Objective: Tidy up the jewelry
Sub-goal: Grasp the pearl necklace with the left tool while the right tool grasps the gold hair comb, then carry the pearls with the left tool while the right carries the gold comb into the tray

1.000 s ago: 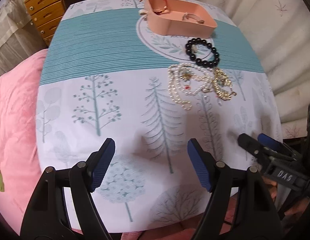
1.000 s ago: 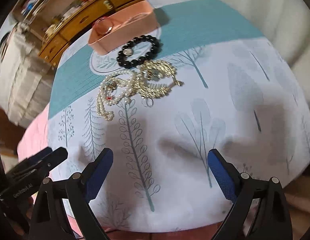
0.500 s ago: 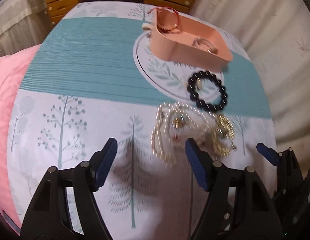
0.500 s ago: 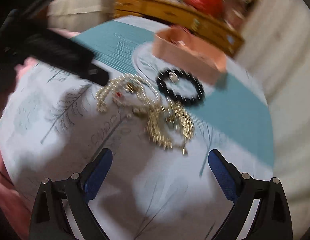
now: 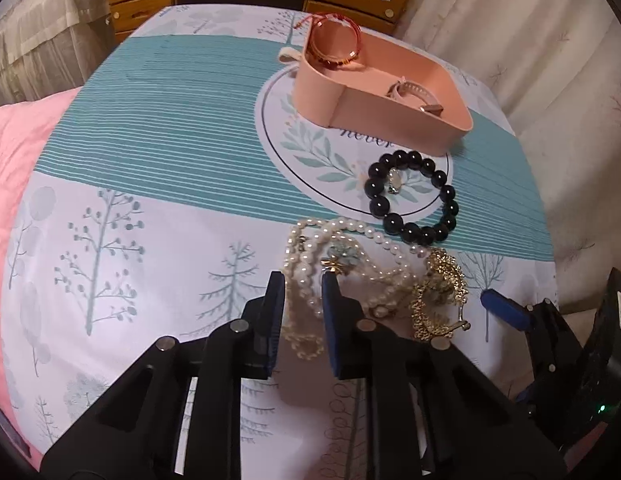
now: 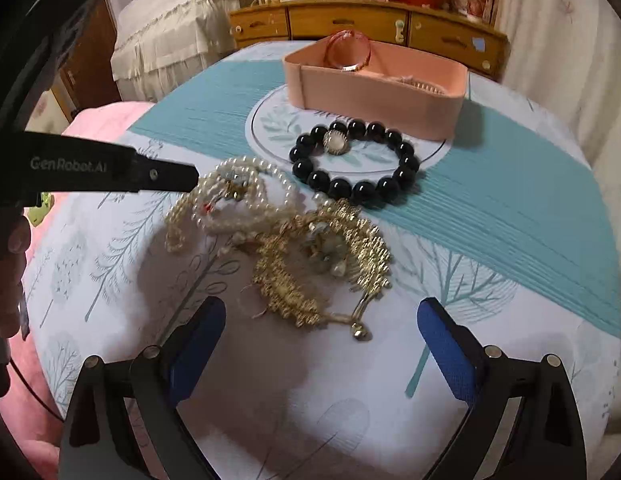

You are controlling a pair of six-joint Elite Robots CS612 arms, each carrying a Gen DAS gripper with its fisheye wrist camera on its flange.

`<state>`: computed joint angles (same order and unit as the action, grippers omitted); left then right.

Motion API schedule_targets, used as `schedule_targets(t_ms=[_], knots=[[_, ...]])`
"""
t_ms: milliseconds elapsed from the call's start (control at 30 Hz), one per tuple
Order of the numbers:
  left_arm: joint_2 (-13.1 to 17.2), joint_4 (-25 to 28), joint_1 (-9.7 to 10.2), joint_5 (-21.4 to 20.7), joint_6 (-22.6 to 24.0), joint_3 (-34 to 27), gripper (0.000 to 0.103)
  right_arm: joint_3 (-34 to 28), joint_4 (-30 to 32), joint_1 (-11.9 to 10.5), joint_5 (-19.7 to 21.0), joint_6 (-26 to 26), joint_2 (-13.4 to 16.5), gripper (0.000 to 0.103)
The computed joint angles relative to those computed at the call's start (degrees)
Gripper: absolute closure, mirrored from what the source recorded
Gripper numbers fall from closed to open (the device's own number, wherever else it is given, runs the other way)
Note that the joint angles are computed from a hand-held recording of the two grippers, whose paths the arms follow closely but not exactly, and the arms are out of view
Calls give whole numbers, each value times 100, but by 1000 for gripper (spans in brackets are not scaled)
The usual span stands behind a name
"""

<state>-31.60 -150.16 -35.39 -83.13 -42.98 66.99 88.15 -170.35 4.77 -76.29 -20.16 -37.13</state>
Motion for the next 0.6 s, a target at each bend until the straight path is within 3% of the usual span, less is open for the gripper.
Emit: schedule_targets(t_ms=[167, 300, 433, 467, 500, 600], knots=[[119, 413, -17, 40, 160, -244, 96, 55, -317, 20, 113, -257, 63, 6], [195, 713, -25, 136, 160, -431, 97, 51, -475, 74, 29, -359, 112, 6], [241, 963, -87, 405, 535, -564, 97, -52, -581, 126, -70, -311, 197, 8], [249, 1015, -98, 453, 579, -587, 97, -82, -587, 132, -78, -290, 213, 14], [263, 1108, -117, 531, 613, -633, 97, -95, -644, 135, -67, -271, 223, 27], [282, 1182, -149, 647, 554, -680, 97, -169, -628, 139, -47, -303, 255, 28]])
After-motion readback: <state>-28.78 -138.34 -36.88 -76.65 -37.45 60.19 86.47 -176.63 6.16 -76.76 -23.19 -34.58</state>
